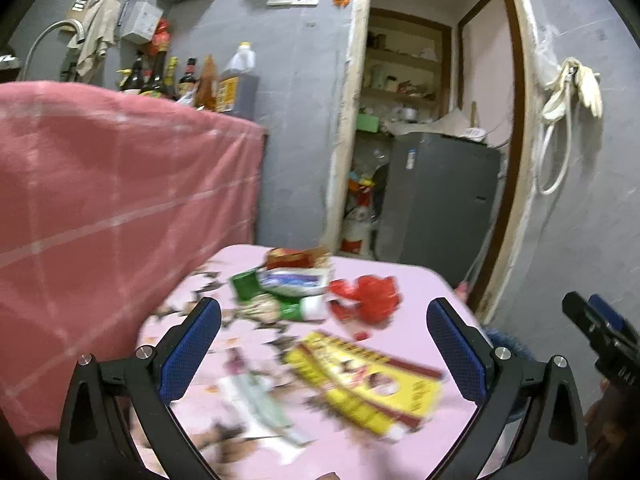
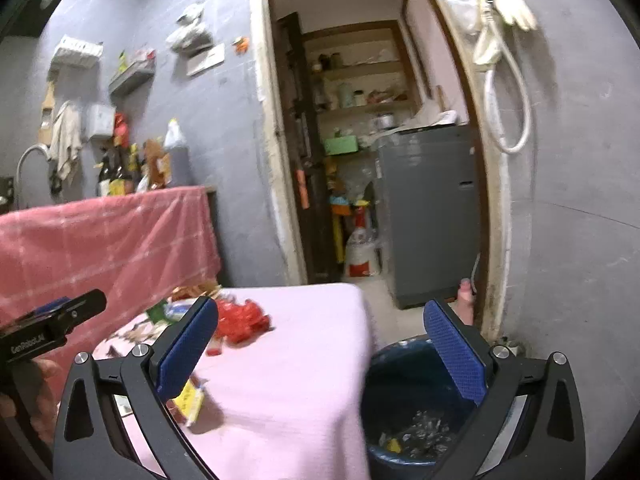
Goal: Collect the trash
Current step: 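Grasp the yellow box with the right tool while the left tool grasps a paper scrap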
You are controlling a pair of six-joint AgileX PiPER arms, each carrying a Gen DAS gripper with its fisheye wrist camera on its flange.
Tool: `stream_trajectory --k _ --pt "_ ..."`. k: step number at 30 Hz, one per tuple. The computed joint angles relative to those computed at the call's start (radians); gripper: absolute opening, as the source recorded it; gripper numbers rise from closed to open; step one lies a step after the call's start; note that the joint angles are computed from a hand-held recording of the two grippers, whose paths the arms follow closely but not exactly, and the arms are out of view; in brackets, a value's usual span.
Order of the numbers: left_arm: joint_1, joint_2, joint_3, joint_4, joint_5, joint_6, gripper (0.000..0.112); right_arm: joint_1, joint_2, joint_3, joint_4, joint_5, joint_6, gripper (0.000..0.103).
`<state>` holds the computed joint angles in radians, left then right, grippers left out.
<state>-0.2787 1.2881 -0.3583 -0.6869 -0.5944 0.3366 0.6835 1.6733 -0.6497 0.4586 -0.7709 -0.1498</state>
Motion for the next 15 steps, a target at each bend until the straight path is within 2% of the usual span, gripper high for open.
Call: stream_trajectory --k 8,15 --pt "0.25 -0.028 0.077 0.301 0.088 -0.2 0.101 0.054 0.089 -0.117 -0.024 0.087 -0.013 0.103" --pt "0.411 0.049 0.04 0.615 0.201 -0.433 0.101 0.059 0.185 -0.267 -0.104 0.277 0.008 0.103"
